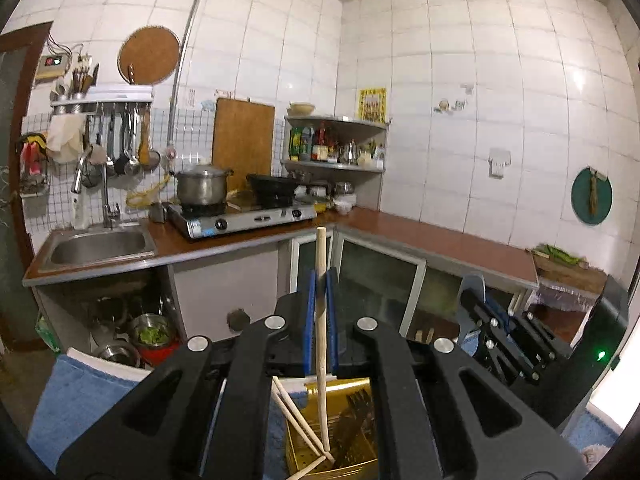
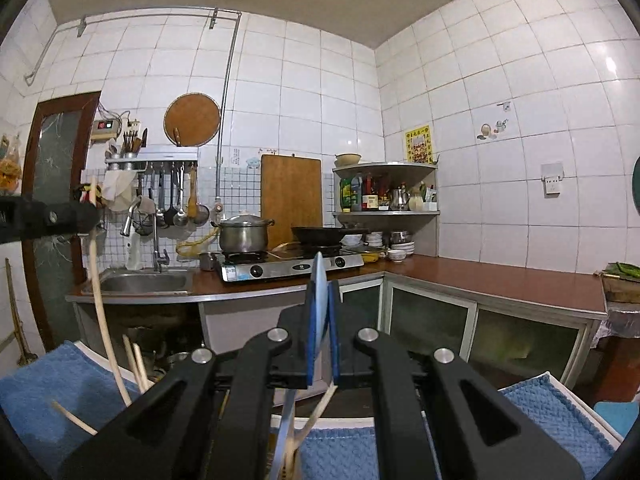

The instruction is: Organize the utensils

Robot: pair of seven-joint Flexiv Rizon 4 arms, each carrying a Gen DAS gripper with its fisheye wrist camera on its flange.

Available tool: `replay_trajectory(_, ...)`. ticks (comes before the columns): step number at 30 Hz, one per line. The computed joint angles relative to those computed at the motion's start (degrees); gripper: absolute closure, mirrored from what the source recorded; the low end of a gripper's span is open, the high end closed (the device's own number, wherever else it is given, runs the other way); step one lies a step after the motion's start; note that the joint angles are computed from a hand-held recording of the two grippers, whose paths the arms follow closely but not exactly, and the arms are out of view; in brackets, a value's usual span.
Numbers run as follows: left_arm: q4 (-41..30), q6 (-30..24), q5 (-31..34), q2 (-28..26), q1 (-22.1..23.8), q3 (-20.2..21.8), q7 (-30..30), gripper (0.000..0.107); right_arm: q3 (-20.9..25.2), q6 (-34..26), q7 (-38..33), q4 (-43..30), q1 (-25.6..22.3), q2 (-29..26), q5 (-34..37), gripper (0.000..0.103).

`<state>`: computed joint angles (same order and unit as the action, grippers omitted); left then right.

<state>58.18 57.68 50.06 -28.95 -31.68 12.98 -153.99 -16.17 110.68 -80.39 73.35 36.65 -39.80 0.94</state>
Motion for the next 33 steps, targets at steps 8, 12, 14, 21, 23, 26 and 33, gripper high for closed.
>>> replay_trajectory(8, 4.72, 3.44, -5.45, -2.04, 2.28, -1.51, 3.47, 0.103, 7.96, 3.19, -1.36, 2.46, -5.17, -1.83, -5.39, 0.097)
replay_trajectory(12, 7.64, 4.8, -7.14, -1.99, 2.36, -0.86, 2.91, 0.103, 10.85, 4.29, -2.45, 5.79, -6.85, -1.75, -7.78, 0.097)
replay_trajectory(14, 9.08, 5.61, -8.04, -1.87, 2.54, -0.58, 2.15, 0.102, 12.06, 4.36, -2.17, 7.41, -7.64, -1.42, -8.18, 0.097)
replay_trajectory(21, 12.68, 5.22, -8.58, 0.36, 1.65, 0.16, -0.6, 0.102, 20.73, 1.15, 1.28, 11.16, -14.62, 0.51, -17.0, 0.096)
replay_trajectory(23, 13.93, 4.52, -8.19, 1.82, 1.19, -0.03, -1.2, 0.098, 23.91, -1.26, 3.2, 11.87, -17.34, 1.4, -19.65, 0.095)
replay_trajectory(26, 16.13, 2.69, -5.06, 4.87, -0.53, 0.28, -4.26, 0.065, 26.61, -3.45, 5.67, 13.76, -19.96, 3.34, -21.35, 0.059)
replay_trajectory(33, 23.32, -5.4, 4.45, 13.11, -4.88, -1.08, -12.76, 0.025, 22.22, -2.73, 6.01, 23.19, -17.69, 11.06, -19.47, 0.045)
